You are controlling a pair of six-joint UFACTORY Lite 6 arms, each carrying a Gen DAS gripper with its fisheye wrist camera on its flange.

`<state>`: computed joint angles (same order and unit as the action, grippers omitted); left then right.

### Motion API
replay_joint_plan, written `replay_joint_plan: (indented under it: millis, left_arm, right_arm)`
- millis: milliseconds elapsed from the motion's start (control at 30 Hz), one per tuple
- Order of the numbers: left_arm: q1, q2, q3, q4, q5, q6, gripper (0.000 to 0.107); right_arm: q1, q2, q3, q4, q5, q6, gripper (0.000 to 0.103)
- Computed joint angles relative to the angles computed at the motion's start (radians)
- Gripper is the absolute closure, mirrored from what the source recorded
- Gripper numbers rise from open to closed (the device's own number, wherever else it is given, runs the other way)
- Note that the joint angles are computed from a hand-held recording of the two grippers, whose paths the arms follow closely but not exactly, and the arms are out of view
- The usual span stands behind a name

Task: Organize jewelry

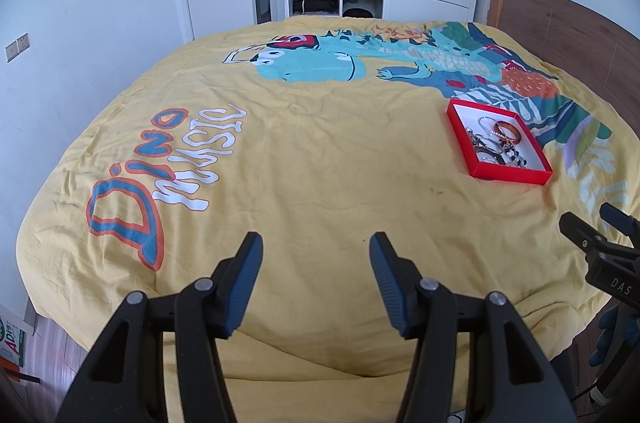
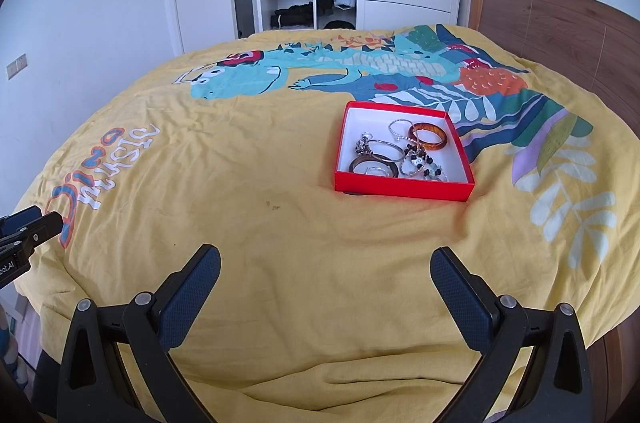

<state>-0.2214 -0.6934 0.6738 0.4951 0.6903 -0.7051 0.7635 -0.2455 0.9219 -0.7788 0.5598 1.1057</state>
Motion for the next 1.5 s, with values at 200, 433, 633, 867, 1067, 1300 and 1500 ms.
replay_joint_plan:
  millis: [200, 433, 633, 867, 1067, 1300, 1500]
  left_arm:
    - [0.01, -0.002, -0.012, -0.006, -0.009, 0.006, 0.054]
    - [0.047, -0.021, -0.062, -0.027, -0.042, 0.04, 0.054]
    - [0.055, 0.0, -0.051, -0.044, -0.049, 0.063, 0.054]
    - [0.06, 0.041, -0.05, -0.048, -0.069, 0.063, 0.054]
    - [0.081, 0.077, -0.062, -0.065, -0.101, 0.08, 0.054]
    - [0.114, 0.126, -0.071, -0.101, -0.145, 0.119, 0.054]
    - [0.133, 0.16, -0.073, -0.12, -0.171, 0.141, 0.054]
  right_arm:
    - [0.001, 0.001, -0.001, -0.001, 0.0, 0.002, 0.0]
    - [-0.006, -0.005, -0.021, -0.003, -0.012, 0.001, 0.0]
    - [-0.024, -0.001, -0.024, 0.013, -0.022, -0.022, 0.0]
    - [-0.038, 0.021, -0.026, 0.024, -0.035, -0.037, 0.0]
    - [-0.052, 0.052, -0.021, 0.036, -0.049, -0.049, 0.0]
    - [-0.066, 0.1, -0.015, 0.05, -0.069, -0.063, 0.0]
    - [-0.075, 0.132, -0.007, 0.056, -0.078, -0.068, 0.0]
